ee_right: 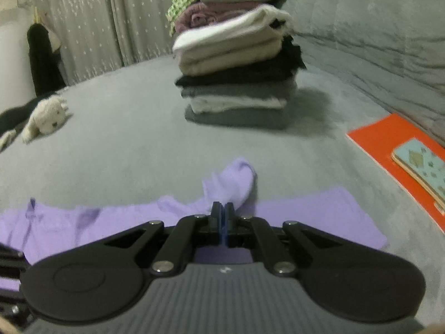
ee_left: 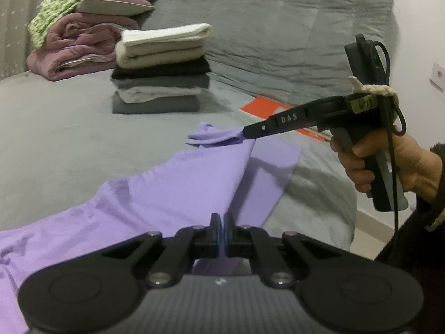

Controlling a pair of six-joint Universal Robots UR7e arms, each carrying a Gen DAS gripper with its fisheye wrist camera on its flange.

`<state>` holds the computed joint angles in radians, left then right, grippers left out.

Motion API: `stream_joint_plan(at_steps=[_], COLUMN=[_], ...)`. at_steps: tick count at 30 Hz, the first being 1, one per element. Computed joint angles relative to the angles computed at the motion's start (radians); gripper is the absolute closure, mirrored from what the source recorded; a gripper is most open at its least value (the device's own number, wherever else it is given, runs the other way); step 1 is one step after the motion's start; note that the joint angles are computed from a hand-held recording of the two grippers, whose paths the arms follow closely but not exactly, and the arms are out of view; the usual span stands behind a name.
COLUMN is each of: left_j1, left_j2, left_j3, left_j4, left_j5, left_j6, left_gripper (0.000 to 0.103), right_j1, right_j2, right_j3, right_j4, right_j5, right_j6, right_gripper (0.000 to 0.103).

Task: Fold clothes

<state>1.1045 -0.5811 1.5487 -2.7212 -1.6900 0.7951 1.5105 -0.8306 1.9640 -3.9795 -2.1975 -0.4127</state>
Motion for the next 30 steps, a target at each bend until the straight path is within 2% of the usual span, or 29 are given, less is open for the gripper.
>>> stream_joint_plan(at_steps=[5,8,9,10,12,15,17,19,25,30], left_j1=[-0.007,-0.011,-0.011,-0.010,-0.008,-0.006,-0.006,-0.005,0.000,0.002], left_j2=[0.009,0.018,0.019,0.020,0.020,0.023,0.026,0.028,0.034,0.036], left_j3=[-0.003,-0.005,-0.005,-0.006,-0.009,-0.011,-0.011,-0.013,-0.022,-0.027], left_j4=[0.052,0.063,0.063,0.064,0.070,0.071,0.068,0.069,0.075,0.083], left_j5=[0.038,0.064,0.064,0.064,0.060,0.057,0.055,0.052,0.041,0.033], left_j6=[0.034,0.048,0.048,0.046,0.041,0.037,0.036,0.033,0.025,0.019], left_gripper=[0.101,0.101,0.101,0.101,0.101,0.101,0.101,0.101,0.100,0.100], right_j1=[-0.009,-0.021,-0.021,-0.019,-0.013,-0.014,-0.017,-0.021,-0.037,-0.044], right_j2=[-0.003,-0.003,0.003,0.011,0.034,0.057,0.061,0.070,0.096,0.114], right_j3=[0.007,0.003,0.003,-0.002,-0.019,-0.043,-0.055,-0.073,-0.134,-0.174], right_j4=[0.083,0.120,0.100,0.076,0.012,-0.048,-0.041,-0.034,0.010,0.049], right_j5=[-0.057,-0.059,-0.058,-0.055,-0.060,-0.024,0.005,0.028,0.081,0.087], right_j6=[0.040,0.055,0.041,0.018,-0.048,-0.123,-0.138,-0.155,-0.191,-0.203], right_gripper=[0.102,0.098,0.097,0.087,0.084,0.083,0.080,0.073,0.073,0.073])
